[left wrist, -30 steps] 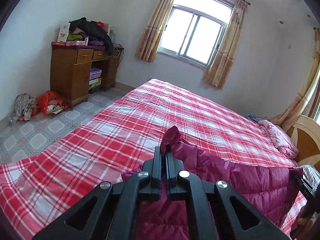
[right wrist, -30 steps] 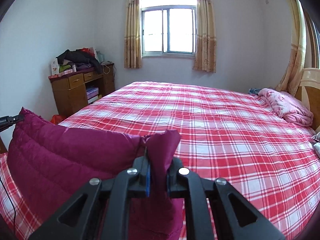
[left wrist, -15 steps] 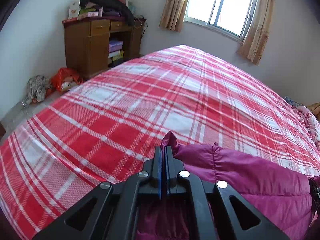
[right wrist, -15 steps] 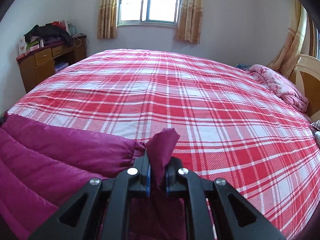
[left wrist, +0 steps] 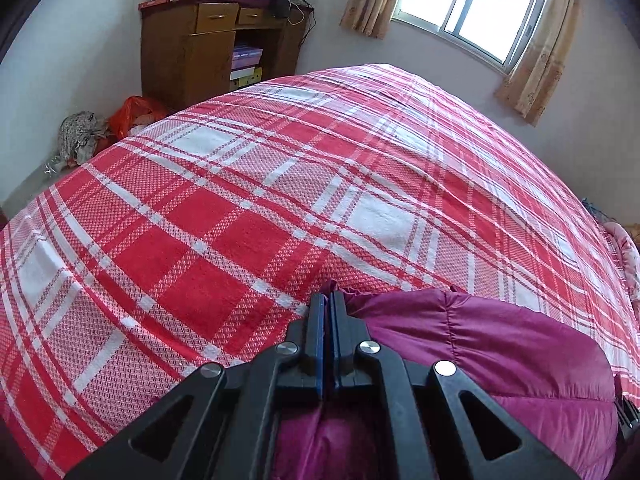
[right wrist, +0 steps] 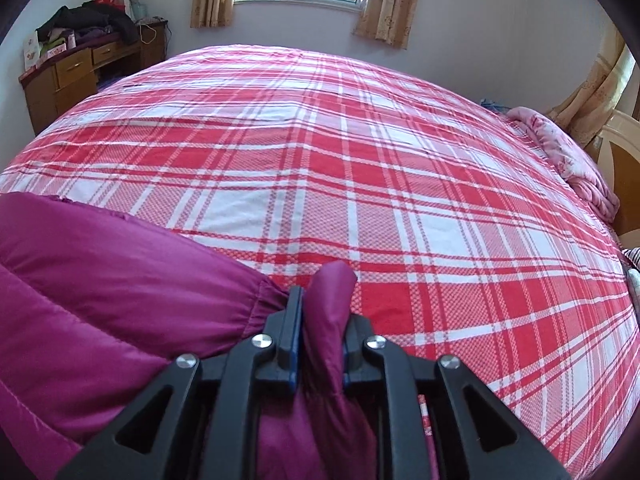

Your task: Fold large clothes

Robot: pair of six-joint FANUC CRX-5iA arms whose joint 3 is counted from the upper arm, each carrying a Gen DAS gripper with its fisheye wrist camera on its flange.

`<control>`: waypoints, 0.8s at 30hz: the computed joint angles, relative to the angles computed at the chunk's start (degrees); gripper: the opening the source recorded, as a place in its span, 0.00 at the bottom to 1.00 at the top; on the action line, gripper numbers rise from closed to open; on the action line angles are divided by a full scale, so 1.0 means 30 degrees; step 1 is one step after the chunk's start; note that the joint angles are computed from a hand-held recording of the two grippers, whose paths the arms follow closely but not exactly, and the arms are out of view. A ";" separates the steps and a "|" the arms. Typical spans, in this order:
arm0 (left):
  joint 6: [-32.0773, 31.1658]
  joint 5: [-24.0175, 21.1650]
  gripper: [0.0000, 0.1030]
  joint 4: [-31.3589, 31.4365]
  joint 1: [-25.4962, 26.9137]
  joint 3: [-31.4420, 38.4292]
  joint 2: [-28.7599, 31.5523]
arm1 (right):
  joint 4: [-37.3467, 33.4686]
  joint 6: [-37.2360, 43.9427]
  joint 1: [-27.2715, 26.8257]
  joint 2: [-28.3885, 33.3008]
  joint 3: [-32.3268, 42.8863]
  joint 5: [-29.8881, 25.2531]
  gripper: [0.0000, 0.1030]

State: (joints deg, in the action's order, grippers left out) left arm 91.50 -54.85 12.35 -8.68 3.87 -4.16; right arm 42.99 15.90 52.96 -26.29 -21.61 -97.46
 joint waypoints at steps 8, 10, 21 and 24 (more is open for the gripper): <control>-0.3733 -0.1625 0.03 0.2982 0.2181 -0.0781 -0.1975 | 0.3495 -0.4218 0.4661 -0.2556 -0.0290 -0.2868 0.23; -0.4918 -0.1473 0.03 0.2662 0.2169 -0.1244 -0.3225 | 0.4227 -0.4636 0.6674 -0.2289 0.0159 -0.4020 0.24; -0.5175 -0.1015 0.03 -0.0175 -0.3067 -0.2585 -0.4643 | 0.1211 -0.5623 0.7743 -0.0746 0.0107 0.0129 0.25; -0.4470 -0.0160 0.03 -0.0823 -0.3446 -0.3144 -0.4528 | 0.0884 -0.5735 0.7099 -0.1374 -0.1140 0.1380 0.24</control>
State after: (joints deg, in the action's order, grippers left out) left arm 78.09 -55.33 9.88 -19.02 -5.56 -17.74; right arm 45.64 -1.30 74.26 -30.41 -25.03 -93.32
